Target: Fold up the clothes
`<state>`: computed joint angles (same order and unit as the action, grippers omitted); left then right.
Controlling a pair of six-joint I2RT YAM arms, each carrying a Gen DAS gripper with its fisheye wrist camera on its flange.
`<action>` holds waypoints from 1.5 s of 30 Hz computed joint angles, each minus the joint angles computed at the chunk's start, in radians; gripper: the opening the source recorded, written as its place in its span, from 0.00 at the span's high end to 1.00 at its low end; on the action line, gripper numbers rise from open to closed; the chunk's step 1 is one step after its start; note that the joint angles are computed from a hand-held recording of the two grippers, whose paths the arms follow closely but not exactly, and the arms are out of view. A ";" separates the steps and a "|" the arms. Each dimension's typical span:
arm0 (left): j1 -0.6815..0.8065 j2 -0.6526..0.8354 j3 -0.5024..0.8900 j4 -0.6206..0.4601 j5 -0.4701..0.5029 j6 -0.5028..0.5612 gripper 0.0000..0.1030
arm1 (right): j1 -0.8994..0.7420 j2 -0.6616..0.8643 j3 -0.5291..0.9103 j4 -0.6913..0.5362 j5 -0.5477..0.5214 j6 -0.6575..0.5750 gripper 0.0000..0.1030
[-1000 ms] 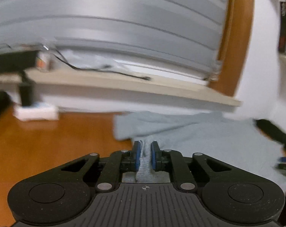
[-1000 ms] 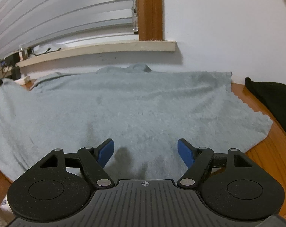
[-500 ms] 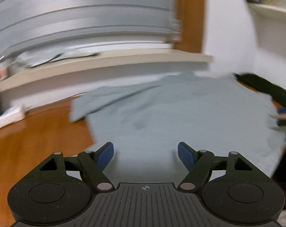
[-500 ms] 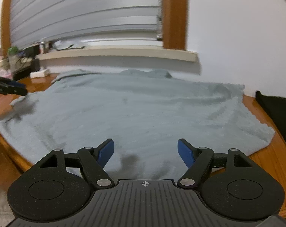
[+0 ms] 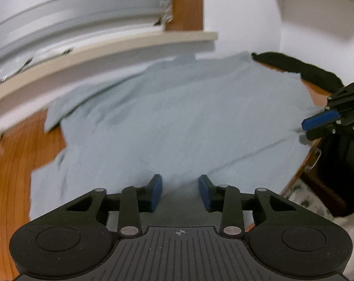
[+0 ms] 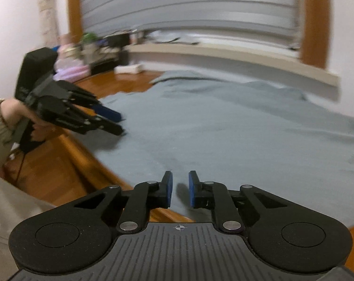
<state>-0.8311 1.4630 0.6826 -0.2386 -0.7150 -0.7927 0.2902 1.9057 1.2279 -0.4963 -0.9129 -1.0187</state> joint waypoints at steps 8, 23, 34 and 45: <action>-0.036 -0.173 -0.141 -0.032 -0.009 -0.085 0.76 | 0.091 0.011 -0.033 0.033 0.067 0.012 0.85; 0.031 -0.055 -0.010 0.052 -0.028 0.045 0.21 | 0.064 -0.023 -0.046 0.156 0.016 0.118 0.41; 0.179 0.200 0.176 0.293 0.134 0.240 0.00 | -0.066 0.026 -0.054 0.423 0.057 0.320 0.23; 0.207 0.353 0.324 0.264 0.189 0.267 0.00 | -0.086 0.082 -0.051 0.565 0.120 0.426 0.20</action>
<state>-0.6243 1.8165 1.0066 0.0253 -0.5265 -0.5256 0.2044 1.9874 1.1764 0.0684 -0.7933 -0.5929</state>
